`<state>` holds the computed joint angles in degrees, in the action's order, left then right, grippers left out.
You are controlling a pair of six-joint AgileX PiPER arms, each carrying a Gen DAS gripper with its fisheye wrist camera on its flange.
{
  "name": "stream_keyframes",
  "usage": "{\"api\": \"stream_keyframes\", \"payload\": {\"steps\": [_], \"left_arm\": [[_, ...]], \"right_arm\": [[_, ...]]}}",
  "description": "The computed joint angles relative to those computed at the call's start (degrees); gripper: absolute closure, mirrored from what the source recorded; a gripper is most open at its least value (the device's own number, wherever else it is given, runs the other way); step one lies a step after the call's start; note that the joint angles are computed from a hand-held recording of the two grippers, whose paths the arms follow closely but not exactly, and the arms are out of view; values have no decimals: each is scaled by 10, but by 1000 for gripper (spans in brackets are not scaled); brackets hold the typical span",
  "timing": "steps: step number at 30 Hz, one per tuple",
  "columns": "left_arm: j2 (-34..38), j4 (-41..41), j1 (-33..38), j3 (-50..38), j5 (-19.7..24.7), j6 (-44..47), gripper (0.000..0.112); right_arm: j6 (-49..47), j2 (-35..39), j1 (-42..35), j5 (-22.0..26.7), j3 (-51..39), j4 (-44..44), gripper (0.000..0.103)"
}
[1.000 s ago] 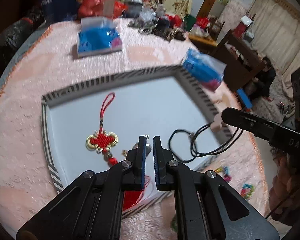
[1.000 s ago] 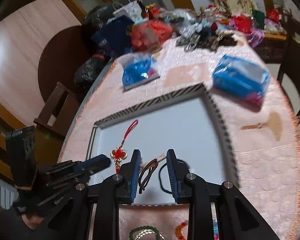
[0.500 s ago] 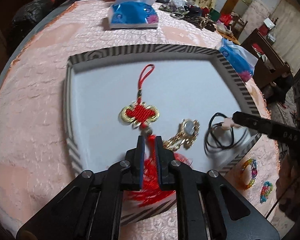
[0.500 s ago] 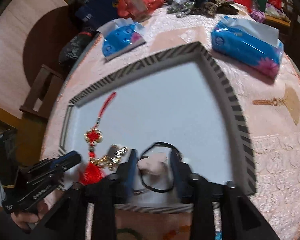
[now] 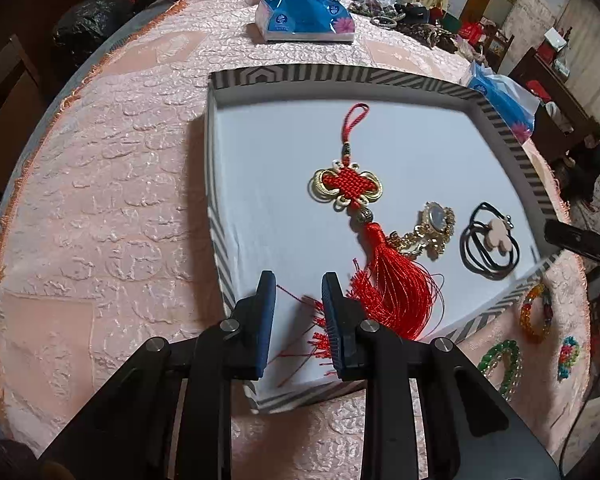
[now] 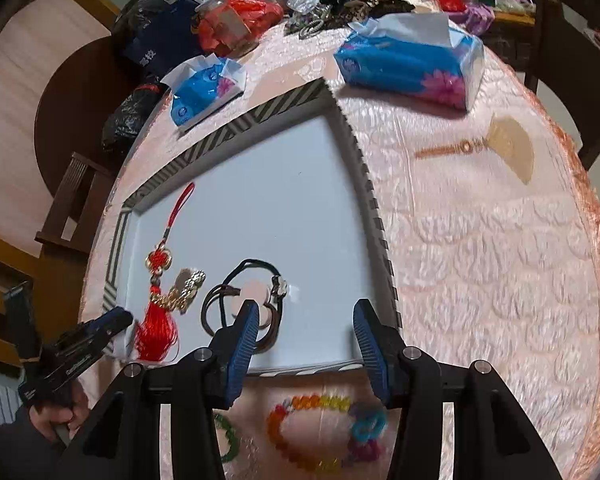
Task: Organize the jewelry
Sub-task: 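Carry the pendant with the left gripper into the tray while the right brings the hair tie, then grasp the green bead bracelet with the left gripper while the right grasps the beaded keychains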
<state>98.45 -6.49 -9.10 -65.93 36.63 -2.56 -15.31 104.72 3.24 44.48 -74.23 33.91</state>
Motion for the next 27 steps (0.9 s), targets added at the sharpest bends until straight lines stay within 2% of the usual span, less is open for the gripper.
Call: {"api": "stream_keyframes", "payload": {"steps": [3, 6, 11, 15, 18, 20, 25, 27], "left_arm": [[-27, -4, -8, 5, 0, 6, 89], [-66, -49, -26, 19, 0, 60, 87], [-114, -167, -70, 54, 23, 178, 80], [-114, -158, -125, 82, 22, 164, 79], [-114, -140, -145, 99, 14, 144, 79], [-114, -129, -149, 107, 9, 133, 79], [-120, -110, -144, 131, 1, 101, 79], [-124, -102, -143, 136, 2, 91, 79]], "right_arm": [[-6, -63, -12, -34, 46, 12, 56], [-23, -128, -48, -40, 91, 25, 56], [-4, -242, -112, -37, 197, -62, 56], [-36, -304, -147, -24, 283, -61, 55], [-47, -350, -135, -25, 344, -74, 56], [-26, -354, -115, -46, 370, -96, 56], [-63, -330, -104, -82, 406, -54, 55], [-54, -329, -77, -123, 419, -65, 55]]}}
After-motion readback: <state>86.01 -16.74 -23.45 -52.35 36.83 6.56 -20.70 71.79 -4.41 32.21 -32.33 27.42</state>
